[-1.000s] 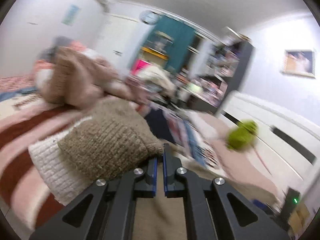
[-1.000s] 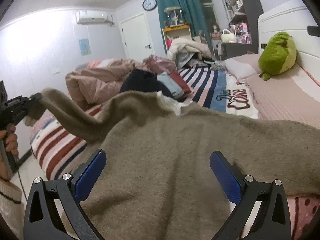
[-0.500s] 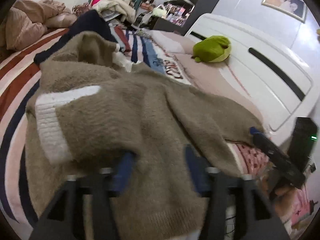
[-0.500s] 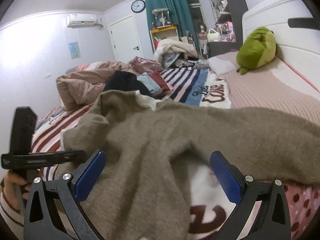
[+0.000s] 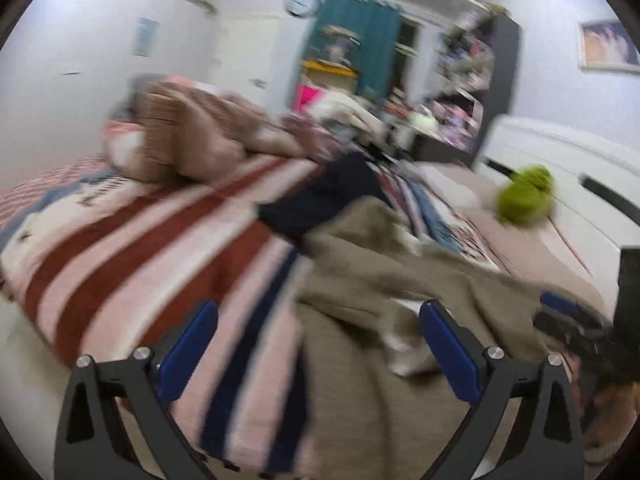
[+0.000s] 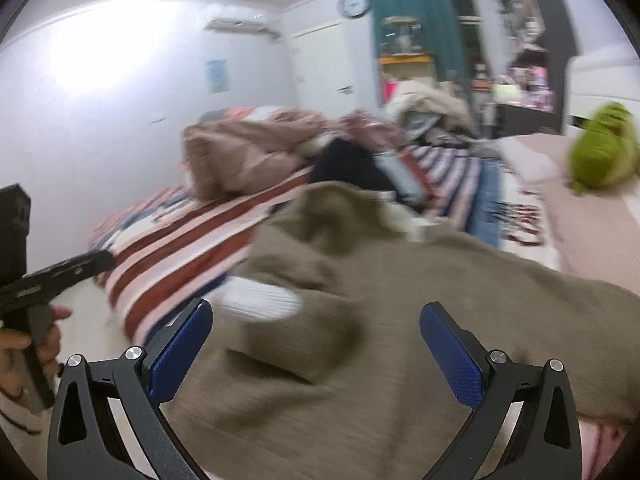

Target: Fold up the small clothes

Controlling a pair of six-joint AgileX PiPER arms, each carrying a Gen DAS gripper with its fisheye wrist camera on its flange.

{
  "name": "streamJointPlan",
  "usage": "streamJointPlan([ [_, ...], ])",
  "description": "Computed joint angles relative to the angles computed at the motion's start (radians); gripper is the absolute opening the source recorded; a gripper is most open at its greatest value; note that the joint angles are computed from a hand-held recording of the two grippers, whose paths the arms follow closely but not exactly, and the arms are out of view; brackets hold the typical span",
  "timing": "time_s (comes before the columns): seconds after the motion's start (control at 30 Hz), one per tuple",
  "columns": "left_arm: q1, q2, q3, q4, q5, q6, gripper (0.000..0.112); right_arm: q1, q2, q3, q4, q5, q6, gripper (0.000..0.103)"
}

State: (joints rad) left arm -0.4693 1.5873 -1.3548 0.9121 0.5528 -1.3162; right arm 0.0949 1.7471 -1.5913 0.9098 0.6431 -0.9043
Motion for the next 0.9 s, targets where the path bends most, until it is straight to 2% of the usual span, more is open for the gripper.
streamJointPlan([
  [0.1,0.064,-0.03,0.075,0.104,-0.035,-0.144,0.102,0.097,0.088,-0.11,-0.102,0.027,0.12,0.103],
  [0.17,0.109,0.006,0.065,0.071,-0.053,-0.099,0.102,0.155,0.163,-0.198,-0.213,0.04,0.25,0.103],
  [0.3,0.158,0.056,0.039,-0.051,-0.033,0.036,0.102,0.239,0.286,-0.343,-0.443,0.063,0.463,0.103],
  [0.37,0.179,0.075,0.037,-0.096,-0.063,0.079,0.102,0.277,0.349,-0.427,-0.597,0.097,0.59,0.103],
  [0.43,0.204,0.087,0.038,-0.184,-0.105,0.165,0.102,0.287,0.381,-0.459,-0.654,0.107,0.636,0.088],
  [0.47,0.216,0.091,0.041,-0.218,-0.129,0.199,0.102,0.294,0.387,-0.456,-0.698,0.098,0.671,0.069],
  [0.53,0.216,0.084,0.063,-0.208,-0.158,0.2,0.102,0.289,0.384,-0.444,-0.7,0.09,0.656,0.06],
  [0.57,0.21,0.087,0.063,-0.194,-0.163,0.193,0.102,0.288,0.365,-0.412,-0.713,0.066,0.647,0.037],
  [0.6,0.207,0.086,0.064,-0.194,-0.163,0.193,0.102,0.292,0.345,-0.384,-0.757,0.048,0.659,0.007],
  [0.63,0.203,0.089,0.061,-0.207,-0.166,0.207,0.102,0.29,0.332,-0.368,-0.776,0.043,0.661,0.002],
  [0.73,0.191,0.078,0.071,-0.224,-0.185,0.232,0.102,0.24,0.229,-0.242,-0.67,-0.031,0.57,0.003],
  [0.9,0.17,0.06,0.077,-0.285,-0.229,0.302,0.102,0.131,0.082,-0.106,-0.581,-0.077,0.523,0.002],
])
